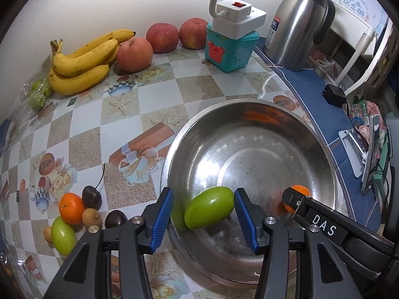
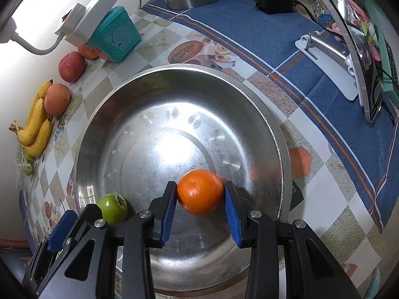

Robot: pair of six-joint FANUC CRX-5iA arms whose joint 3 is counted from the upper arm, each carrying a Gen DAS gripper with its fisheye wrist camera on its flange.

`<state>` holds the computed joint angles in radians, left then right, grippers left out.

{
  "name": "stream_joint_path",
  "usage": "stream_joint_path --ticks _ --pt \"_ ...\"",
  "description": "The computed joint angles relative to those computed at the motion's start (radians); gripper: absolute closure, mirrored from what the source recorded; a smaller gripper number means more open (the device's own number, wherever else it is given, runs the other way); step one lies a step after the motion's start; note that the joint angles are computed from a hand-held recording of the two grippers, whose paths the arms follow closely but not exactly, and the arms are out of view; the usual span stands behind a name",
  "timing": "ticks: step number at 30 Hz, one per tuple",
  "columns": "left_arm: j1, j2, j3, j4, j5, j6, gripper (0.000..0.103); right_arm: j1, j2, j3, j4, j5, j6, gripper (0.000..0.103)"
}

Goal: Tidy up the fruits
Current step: 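Lower the mango into the bowl with the left tool while the right releases the mandarin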

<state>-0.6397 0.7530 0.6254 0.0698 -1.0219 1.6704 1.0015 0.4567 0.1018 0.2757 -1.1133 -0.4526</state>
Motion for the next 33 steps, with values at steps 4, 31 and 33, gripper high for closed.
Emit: stream_joint_path --ticks 4,31,33 --pt "0.006 -0.017 -0.02 0.014 0.017 -0.002 0.048 0.001 0.005 0.013 0.022 -0.021 0.002 0.052" --pt "0.085 -0.129 -0.071 -0.127 -0.045 0.243 0.039 0.059 0.06 0.16 0.137 -0.124 0.154 0.052" --pt "0.088 -0.131 -0.073 -0.128 -0.045 0.25 0.036 0.06 0.062 0.165 0.137 -0.125 0.161 0.052"
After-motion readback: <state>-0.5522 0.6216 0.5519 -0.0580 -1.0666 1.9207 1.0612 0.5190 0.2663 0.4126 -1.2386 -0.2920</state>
